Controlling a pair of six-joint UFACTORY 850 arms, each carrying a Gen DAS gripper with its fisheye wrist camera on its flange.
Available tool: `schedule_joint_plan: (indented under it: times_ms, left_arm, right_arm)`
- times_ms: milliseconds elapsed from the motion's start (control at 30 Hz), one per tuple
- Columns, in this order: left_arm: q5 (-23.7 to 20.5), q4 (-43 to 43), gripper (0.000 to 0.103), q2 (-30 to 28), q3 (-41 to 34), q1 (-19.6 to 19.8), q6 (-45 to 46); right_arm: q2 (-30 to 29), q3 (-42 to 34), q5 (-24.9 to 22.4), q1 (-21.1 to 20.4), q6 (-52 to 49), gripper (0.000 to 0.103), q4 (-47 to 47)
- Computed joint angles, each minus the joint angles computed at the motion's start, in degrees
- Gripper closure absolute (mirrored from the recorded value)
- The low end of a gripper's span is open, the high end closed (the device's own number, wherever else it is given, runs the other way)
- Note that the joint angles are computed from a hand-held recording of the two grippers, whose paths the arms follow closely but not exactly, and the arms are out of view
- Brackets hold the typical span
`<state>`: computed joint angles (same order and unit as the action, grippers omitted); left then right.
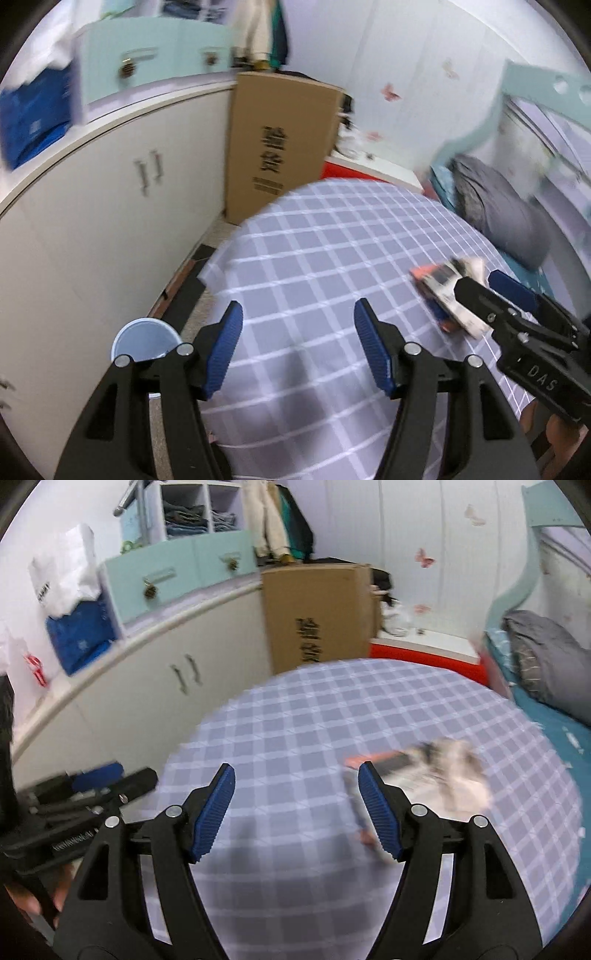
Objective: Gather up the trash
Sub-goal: 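Move both open tools back over the table toward the newspaper bundle, then grasp the newspaper bundle with the right tool while the left tool grasps the blue-orange cookie packet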
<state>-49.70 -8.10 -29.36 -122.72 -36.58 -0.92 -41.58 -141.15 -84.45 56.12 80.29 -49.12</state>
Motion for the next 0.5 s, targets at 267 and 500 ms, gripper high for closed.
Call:
schedule_joint_plan:
  times_ms: [267,500]
  left_arm:
    - [-1.2,2.3,0.041,-0.6,0.4,-4.8,0.1]
    - [-3.6,4.1,0.041,-1.9,-1.0,-5.7,-1.2]
  right_arm:
    - [12.3,21.5,-2.8,1.7,-0.3,0.028,1.6]
    - [9.3,20.4,-6.2,1.1,-14.1,0.025,0.7]
